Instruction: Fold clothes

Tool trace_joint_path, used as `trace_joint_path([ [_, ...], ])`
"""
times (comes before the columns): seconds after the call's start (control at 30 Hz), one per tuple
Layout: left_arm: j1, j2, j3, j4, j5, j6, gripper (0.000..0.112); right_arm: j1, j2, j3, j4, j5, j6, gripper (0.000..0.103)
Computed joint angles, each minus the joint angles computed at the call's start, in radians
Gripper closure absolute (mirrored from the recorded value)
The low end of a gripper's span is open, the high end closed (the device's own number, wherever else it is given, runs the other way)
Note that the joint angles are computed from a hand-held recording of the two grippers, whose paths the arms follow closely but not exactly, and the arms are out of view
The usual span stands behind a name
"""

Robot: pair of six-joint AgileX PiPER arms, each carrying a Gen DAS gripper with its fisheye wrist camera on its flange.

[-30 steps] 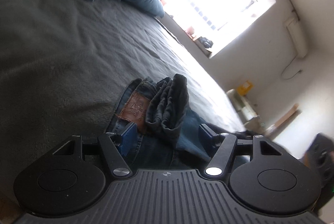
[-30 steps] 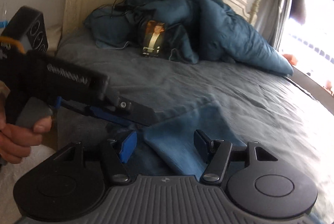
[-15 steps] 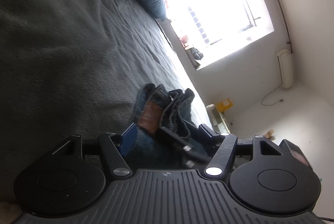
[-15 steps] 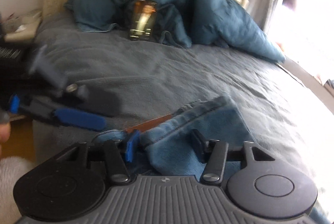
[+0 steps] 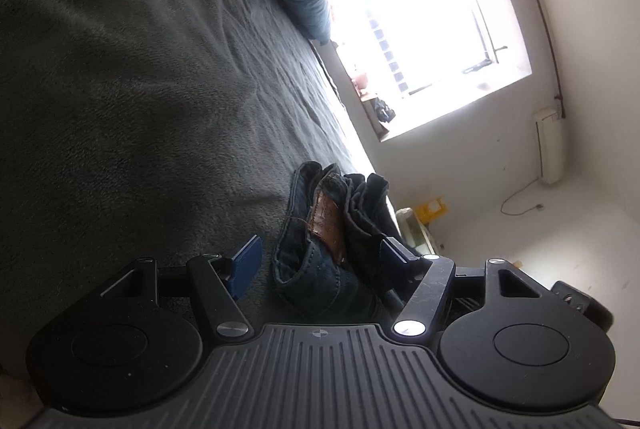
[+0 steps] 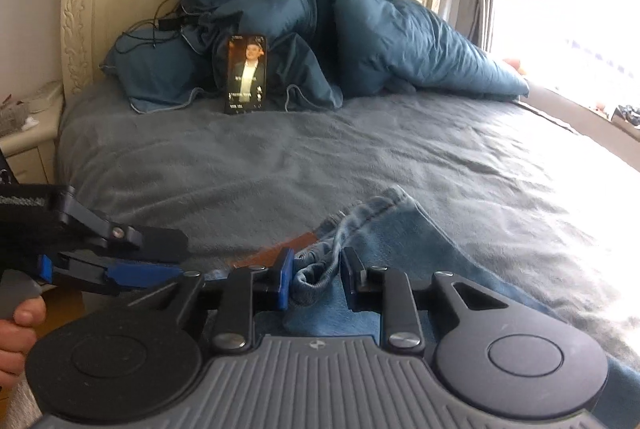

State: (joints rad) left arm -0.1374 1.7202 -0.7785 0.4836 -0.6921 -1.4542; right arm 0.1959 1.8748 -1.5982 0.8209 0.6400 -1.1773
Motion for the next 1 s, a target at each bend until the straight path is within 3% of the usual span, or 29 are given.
trace_joint_path([
  [0.1, -0.003, -0.001, 0.004, -0.003, -0.004, 0.003, 0.046, 0.032, -0.009, 0.029, -0.038, -0.054, -0.014, 0.072],
  [0.17, -0.002, -0.002, 0.009, -0.003, -0.006, 0.005, 0.046, 0.071, -0.038, 0.089, -0.082, -0.135, -0.042, 0.056],
  [0.2, -0.002, -0.003, 0.012, -0.005, -0.007, 0.007, 0.046, 0.088, -0.051, 0.116, -0.107, -0.172, -0.048, 0.053],
  [0.3, 0.0, -0.002, 0.021, -0.014, -0.011, 0.018, 0.046, 0.117, -0.081, 0.184, -0.119, -0.266, -0.077, 0.053],
  [0.37, 0.004, 0.001, 0.025, -0.015, -0.021, 0.014, 0.046, 0.123, -0.088, 0.207, -0.087, -0.304, -0.1, 0.065],
  [0.43, 0.008, 0.002, 0.03, -0.013, -0.027, 0.011, 0.046, 0.107, -0.073, 0.174, -0.083, -0.275, -0.04, 0.07],
  [0.47, 0.008, 0.001, 0.033, -0.014, -0.028, 0.012, 0.046, 0.094, -0.063, 0.148, -0.084, -0.243, -0.004, 0.079],
  [0.57, 0.011, 0.0, 0.039, -0.015, -0.035, 0.014, 0.045, 0.075, -0.048, 0.12, -0.052, -0.219, 0.017, 0.083],
  [0.7, 0.013, 0.002, 0.045, -0.015, -0.048, 0.017, 0.045, 0.061, -0.078, 0.157, 0.11, -0.241, -0.136, 0.084],
  [0.87, 0.015, 0.004, 0.051, -0.019, -0.059, 0.026, 0.045, 0.038, -0.105, 0.12, 0.084, -0.13, -0.104, 0.084],
  [1.0, 0.015, 0.006, 0.056, -0.027, -0.065, 0.032, 0.045, 0.064, -0.103, 0.118, 0.07, -0.127, -0.11, 0.084],
])
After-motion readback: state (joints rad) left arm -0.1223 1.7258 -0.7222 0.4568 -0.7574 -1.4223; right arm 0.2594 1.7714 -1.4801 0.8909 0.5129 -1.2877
